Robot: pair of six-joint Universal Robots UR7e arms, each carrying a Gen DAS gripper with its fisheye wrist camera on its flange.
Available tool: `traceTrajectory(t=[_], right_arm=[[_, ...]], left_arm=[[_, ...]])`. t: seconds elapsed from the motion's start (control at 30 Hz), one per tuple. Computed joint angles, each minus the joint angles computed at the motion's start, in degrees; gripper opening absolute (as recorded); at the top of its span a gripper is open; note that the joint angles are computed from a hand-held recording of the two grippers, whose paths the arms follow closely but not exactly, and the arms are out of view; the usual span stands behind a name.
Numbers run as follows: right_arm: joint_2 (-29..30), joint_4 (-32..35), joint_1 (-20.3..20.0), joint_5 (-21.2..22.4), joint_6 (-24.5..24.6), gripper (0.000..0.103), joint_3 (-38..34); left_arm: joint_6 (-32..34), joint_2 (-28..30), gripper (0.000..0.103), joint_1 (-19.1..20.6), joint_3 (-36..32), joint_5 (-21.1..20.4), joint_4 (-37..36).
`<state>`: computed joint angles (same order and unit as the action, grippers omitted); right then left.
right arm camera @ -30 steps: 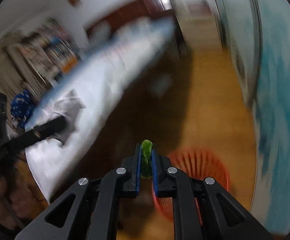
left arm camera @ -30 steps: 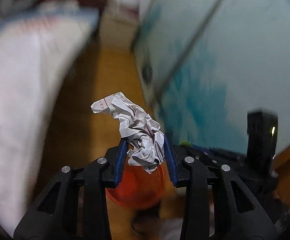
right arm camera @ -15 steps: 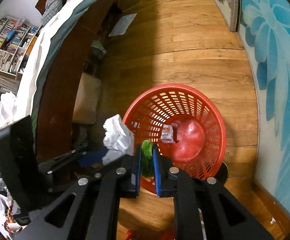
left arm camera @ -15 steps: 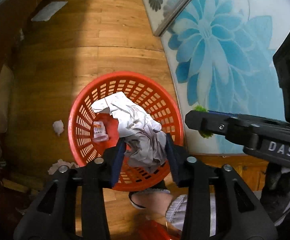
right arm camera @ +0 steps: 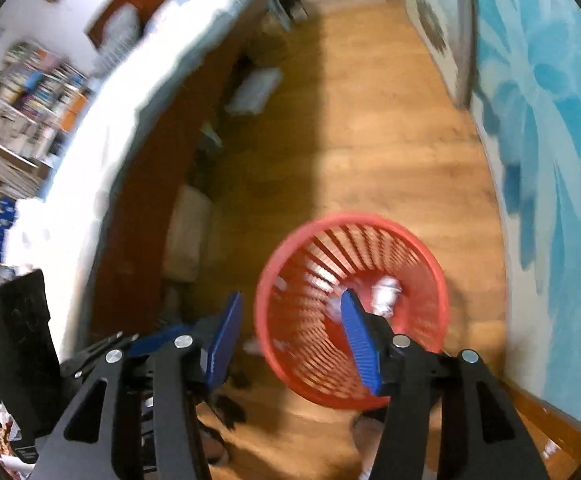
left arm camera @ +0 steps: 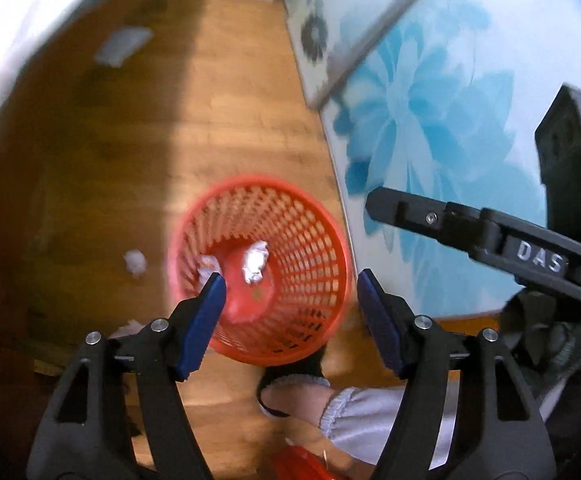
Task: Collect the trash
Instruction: 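Bring both tools back toward the trash pile on the bed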
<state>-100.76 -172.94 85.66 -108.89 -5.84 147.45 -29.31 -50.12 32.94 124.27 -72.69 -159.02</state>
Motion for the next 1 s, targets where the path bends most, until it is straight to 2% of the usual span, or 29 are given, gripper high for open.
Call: traceTrajectory(t=[0.07,0.2,0.3,0.37,0.4,0.43,0.5,0.63,0.8,0.87,0.93,1.0], right_arm=[[1.15,-5.52,5.03,-0.13,-0.93,0.059,0.66],[9.47,-21.56,17.12,-0.66,-4.02,0.079,1.08],[19.14,-31.61,25.46,-1.64,-5.35,0.087,-0.64],[24.39,-36.71,29.29,-3.21,-6.74,0.093,-2.03],[27.76,-39.88,31.56,-4.11,-7.81,0.097,-3.16],[30.29,-40.88,33.35,-5.03,-8.32,0.097,-4.6],[34.29,-39.85,35.92,-6.45,-8.47,0.097,-7.99],[39.97,-29.17,37.99,-6.33,-6.5,0.097,-17.29],[49.73,-15.58,39.45,-7.38,-9.78,0.097,-33.03],[53.6,-13.05,39.63,-8.46,-11.2,0.096,-37.93],[58.42,-9.23,39.69,-11.55,-12.6,0.096,-44.0],[62.22,-5.28,38.97,-14.32,-11.06,0.096,-48.95]], left_arm=[[-1.26,-5.73,0.068,-2.37,3.14,3.95,-0.43],[-5.89,-21.6,0.075,-9.42,11.27,14.6,2.34],[-10.88,-36.08,0.081,-15.92,17.57,24.11,10.22],[-14.44,-43.16,0.082,-18.35,19.78,28.6,16.58],[-16.59,-47.89,0.082,-19.52,21.07,31.14,21.22],[-19.13,-52.32,0.082,-20.29,21.81,33.43,27.02],[-21.44,-59.3,0.082,-19.84,22.45,35.04,35.57],[-22.21,-65.27,0.082,-15.65,22.27,35.82,42.75],[-18.57,-67.88,0.082,-10.41,21.46,35.72,39.89],[-16.95,-67.79,0.082,-9.53,21.53,35.51,37.32],[-15.37,-68.4,0.082,-8.33,21.81,35.01,34.75],[-14.41,-68.33,0.082,-7.35,22.0,35.34,32.3]])
